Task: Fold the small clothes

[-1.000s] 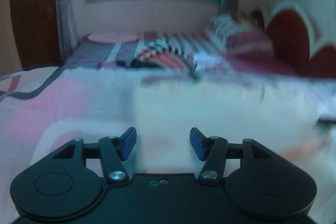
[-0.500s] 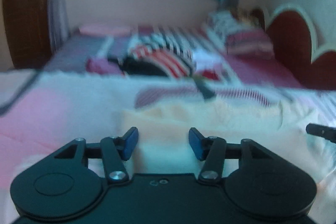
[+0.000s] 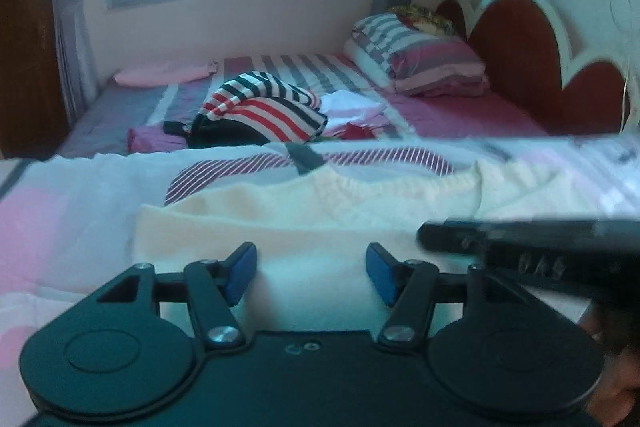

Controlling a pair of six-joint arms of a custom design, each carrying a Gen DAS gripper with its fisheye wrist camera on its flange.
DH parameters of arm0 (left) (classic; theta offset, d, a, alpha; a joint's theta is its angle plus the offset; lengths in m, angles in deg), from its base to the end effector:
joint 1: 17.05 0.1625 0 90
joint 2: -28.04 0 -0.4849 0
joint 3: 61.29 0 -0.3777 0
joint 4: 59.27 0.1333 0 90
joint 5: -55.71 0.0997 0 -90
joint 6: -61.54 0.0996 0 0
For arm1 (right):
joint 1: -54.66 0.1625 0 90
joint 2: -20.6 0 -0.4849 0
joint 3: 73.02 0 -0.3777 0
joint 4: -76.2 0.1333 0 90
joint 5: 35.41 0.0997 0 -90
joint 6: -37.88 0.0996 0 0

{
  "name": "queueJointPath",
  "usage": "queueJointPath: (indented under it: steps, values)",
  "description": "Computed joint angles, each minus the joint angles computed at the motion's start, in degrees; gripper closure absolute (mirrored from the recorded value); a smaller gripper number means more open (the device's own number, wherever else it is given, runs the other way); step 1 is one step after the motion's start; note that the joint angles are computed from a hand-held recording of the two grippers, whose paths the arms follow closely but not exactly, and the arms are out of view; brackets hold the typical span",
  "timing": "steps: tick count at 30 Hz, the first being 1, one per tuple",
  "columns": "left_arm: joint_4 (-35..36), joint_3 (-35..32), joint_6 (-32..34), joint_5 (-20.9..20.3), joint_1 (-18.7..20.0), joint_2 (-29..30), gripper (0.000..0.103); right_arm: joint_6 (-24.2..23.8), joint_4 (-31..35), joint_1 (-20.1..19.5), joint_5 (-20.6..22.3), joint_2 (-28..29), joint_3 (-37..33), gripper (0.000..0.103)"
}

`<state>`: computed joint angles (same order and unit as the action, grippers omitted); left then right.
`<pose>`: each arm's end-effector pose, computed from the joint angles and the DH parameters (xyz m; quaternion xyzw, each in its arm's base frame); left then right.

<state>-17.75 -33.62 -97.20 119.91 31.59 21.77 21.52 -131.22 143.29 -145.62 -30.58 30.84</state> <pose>-0.3866 -0.7065 -0.0476 0.4478 0.8368 -0.2626 0.1739 0.0831 -0.6622 0.2902 0.0153 -0.8367 0.4979 0.2276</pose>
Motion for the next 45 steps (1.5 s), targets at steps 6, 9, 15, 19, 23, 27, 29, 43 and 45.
queueJointPath:
  steps: [6,9,15,19,23,27,29,43,45]
  values:
    - [-4.9,6.6,0.2,-2.6,1.3,-4.1,0.040,-5.2,-8.4,-1.9,-10.5,-4.3,5.6,0.085]
    - [-6.4,8.6,-0.2,-4.2,0.5,-5.3,0.045,1.1,-7.4,-4.9,-6.6,-9.3,9.9,0.085]
    - [-14.9,22.2,0.9,-4.2,-2.5,-11.0,0.042,-4.4,-12.8,-2.9,-6.7,-11.7,15.8,0.085]
    - [-12.7,22.8,-1.3,-6.0,-2.1,-10.6,0.040,-6.6,-14.4,-2.5,-10.9,-11.9,18.5,0.085]
    - [-11.8,22.1,-3.1,-7.7,-2.0,-10.7,0.040,-11.0,-16.4,-2.5,-16.9,-10.9,18.2,0.085]
    - [-15.5,26.0,-3.4,-9.6,-3.0,-12.9,0.042,-11.9,-20.1,-2.3,-12.0,-12.3,20.7,0.085]
    - [-16.8,27.2,-3.8,-10.5,-3.2,-13.5,0.042,-12.3,-19.6,-2.2,-11.3,-12.6,21.0,0.085]
    - [-24.5,31.8,-0.9,-14.9,-3.8,-15.0,0.042,-13.9,-12.0,-6.1,-7.8,-13.4,16.1,0.085]
    - [-23.9,31.4,-0.4,-14.6,-3.8,-14.8,0.042,-12.8,-10.3,-6.7,-7.2,-13.8,15.9,0.085]
